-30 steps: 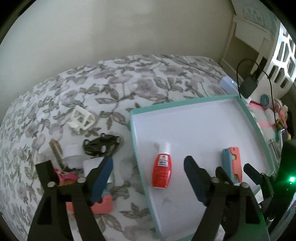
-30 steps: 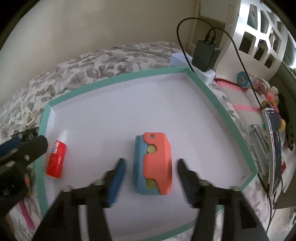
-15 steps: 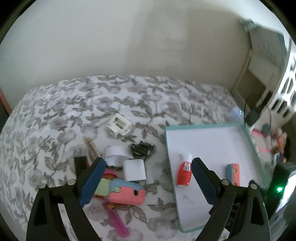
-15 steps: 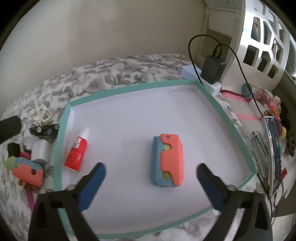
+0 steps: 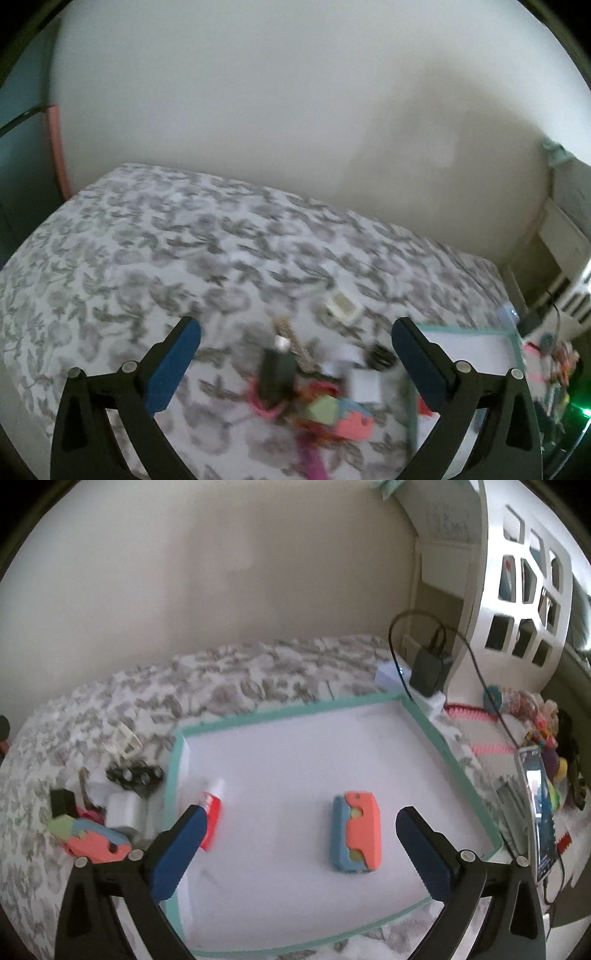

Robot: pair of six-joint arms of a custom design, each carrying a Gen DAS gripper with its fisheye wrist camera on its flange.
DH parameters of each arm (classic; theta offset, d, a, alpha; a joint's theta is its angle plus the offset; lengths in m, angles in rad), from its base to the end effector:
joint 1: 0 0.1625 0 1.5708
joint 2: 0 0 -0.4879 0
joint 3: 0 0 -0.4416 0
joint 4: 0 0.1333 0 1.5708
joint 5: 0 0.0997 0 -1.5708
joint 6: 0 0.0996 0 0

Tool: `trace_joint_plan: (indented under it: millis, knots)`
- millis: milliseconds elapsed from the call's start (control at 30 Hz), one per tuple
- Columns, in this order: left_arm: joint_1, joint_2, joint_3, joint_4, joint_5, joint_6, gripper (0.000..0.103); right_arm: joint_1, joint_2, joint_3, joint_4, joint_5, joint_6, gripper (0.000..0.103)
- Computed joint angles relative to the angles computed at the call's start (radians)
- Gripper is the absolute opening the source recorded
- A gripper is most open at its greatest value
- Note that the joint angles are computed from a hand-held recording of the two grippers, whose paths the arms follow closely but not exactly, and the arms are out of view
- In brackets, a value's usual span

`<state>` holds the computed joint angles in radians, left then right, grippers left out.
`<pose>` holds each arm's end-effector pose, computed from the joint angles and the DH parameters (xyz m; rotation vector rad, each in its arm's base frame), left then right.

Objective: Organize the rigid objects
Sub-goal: 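Move both tools back over the pile of objects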

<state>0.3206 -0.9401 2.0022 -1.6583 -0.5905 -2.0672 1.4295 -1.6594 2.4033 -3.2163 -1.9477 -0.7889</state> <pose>-0.4187 -0.3667 0.0572 -0.2749 2.0553 -1.1534 0.0371 -0.4257 0.3702 0.5301 -2.2464 0.7977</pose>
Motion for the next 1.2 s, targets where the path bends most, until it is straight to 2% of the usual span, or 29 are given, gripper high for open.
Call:
trace_joint_plan:
  millis: [100,300,367,500,600,733,900,1200]
  knots:
    - [-0.001,-0.034,0.024,0.039,-0.012,-0.060,0.103,0.026,-0.004,0.005,0.005,0.016,0.002,0.103]
    - [0.010,-0.098,0.084,-0.015,-0.064,-0.078,0.103,0.097,-0.009,-0.006,0.211,0.047,0.037,0.103]
    - [0.026,-0.104,0.083,-0.002,-0.113,-0.074,0.103,0.118,-0.005,-0.010,0.288,0.051,0.057,0.103]
    - [0.058,-0.109,0.094,-0.030,-0.195,-0.049,0.103,0.137,0.018,-0.024,0.415,0.083,0.149,0.103]
    - [0.088,-0.113,0.107,-0.068,-0.257,-0.008,0.103,0.139,0.037,-0.037,0.490,0.117,0.217,0.103]
    - [0.115,-0.123,0.137,-0.150,-0.299,0.031,0.103,0.144,0.079,-0.043,0.534,0.131,0.266,0.103]
    - [0.137,-0.129,0.144,-0.167,-0.320,0.035,0.103,0.124,0.118,-0.051,0.583,0.146,0.318,0.103]
    - [0.178,-0.138,0.186,-0.299,-0.353,0.052,0.103,0.093,0.154,-0.067,0.659,0.169,0.370,0.103]
